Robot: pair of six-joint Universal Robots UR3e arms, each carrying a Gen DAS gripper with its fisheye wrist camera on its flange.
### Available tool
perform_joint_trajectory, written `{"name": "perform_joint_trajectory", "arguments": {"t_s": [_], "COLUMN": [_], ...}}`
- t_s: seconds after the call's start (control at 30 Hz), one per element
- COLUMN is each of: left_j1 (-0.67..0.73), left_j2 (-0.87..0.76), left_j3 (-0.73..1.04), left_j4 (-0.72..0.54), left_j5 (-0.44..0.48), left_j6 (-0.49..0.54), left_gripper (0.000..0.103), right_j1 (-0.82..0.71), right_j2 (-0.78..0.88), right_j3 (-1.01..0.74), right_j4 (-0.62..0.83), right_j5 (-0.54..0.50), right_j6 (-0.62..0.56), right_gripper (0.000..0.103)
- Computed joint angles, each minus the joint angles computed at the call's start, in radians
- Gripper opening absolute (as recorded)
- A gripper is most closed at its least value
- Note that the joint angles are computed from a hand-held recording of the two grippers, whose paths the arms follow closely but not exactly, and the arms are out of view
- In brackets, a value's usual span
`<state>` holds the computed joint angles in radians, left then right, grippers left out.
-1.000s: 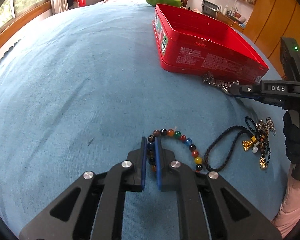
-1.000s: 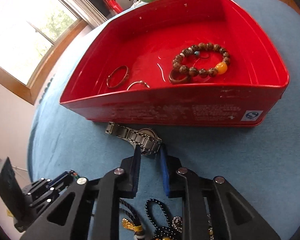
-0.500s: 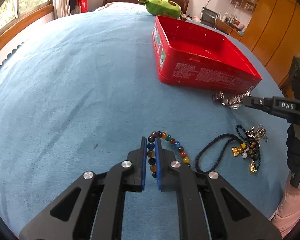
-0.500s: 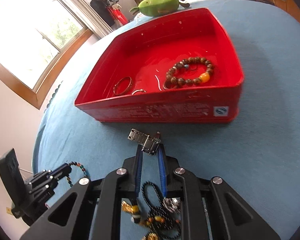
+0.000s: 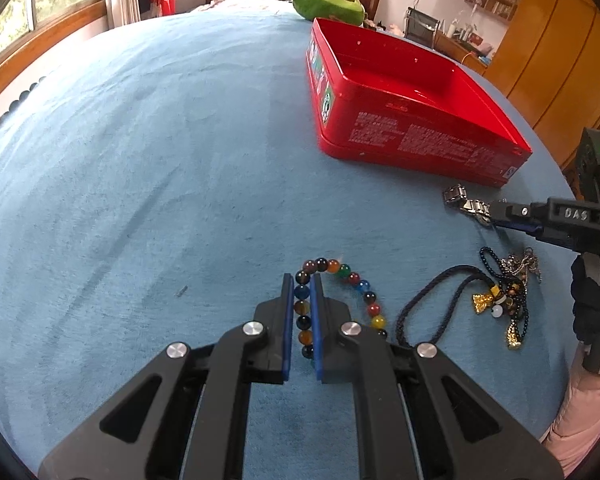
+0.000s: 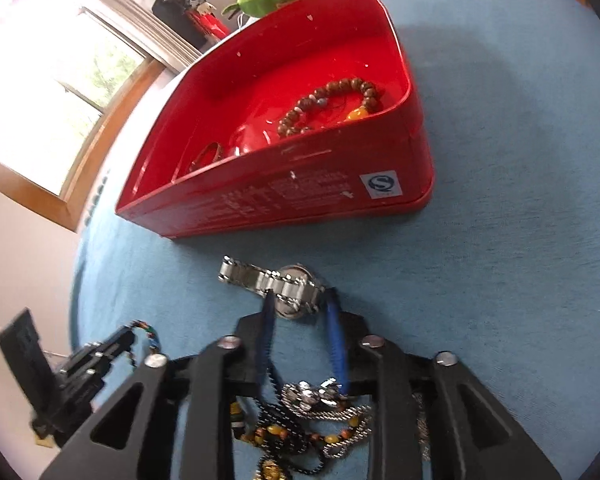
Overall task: Organize jewelry
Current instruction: 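Grasp the metal watch band with the right tool and carry both items toward the tin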
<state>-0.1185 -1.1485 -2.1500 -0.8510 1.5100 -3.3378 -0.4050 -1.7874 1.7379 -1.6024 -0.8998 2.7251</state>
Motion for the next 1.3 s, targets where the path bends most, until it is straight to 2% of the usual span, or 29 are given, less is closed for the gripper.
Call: {"name": "perform_joint_trajectory", "arguments": {"t_s": [0.1, 0.13, 0.17, 0.27, 0.5, 0.57, 0.83, 0.9, 1.07, 1.3], "left_j1": [-0.007, -0.008, -0.012, -0.014, -0.011, -0.015, -0.058, -0.069, -0.1, -0.146], "left_j2": [-0.028, -0.037, -0.047, -0.063, -0.022, -0.006, 0.01, 0.0, -0.049, -0.154], "left_j3": [0.005, 0.007, 0.01, 0.012, 0.025, 0.038, 0.121, 0.141, 0.221, 0.376], "left_j4": [0.015, 0.018, 0.022, 0.031, 0.02, 0.01, -0.011, -0.008, -0.001, 0.006], "left_j5": [0.002, 0.002, 0.004, 0.006, -0.001, -0.001, 0.011, 0.017, 0.031, 0.055], "left_j6": [-0.003, -0.003, -0.005, -0.007, -0.02, -0.024, -0.035, -0.037, -0.041, -0.038], "left_gripper": [0.006, 0.006, 0.006, 0.006, 0.006, 0.006, 0.006, 0.006, 0.006, 0.006], "right_j1": [0.02, 0.035, 0.045, 0.043, -0.059, -0.111, -0.175, -0.183, -0.139, -0.151], "right_j2": [0.021, 0.026, 0.017, 0.004, -0.111, -0.169, -0.23, -0.226, -0.203, -0.148], "right_j3": [-0.003, 0.0, 0.011, 0.02, -0.007, -0.036, -0.144, -0.173, -0.216, -0.363], "right_j4": [-0.043, -0.073, -0.101, -0.113, 0.055, 0.17, 0.348, 0.379, 0.341, 0.435], "right_j5": [-0.006, -0.019, -0.04, -0.033, 0.032, 0.047, 0.068, 0.075, 0.07, 0.095], "right_j6": [0.032, 0.051, 0.065, 0.067, -0.062, -0.14, -0.247, -0.266, -0.222, -0.254], "right_gripper": [0.032, 0.027, 0.017, 0.013, 0.01, 0.01, 0.01, 0.01, 0.01, 0.01]}}
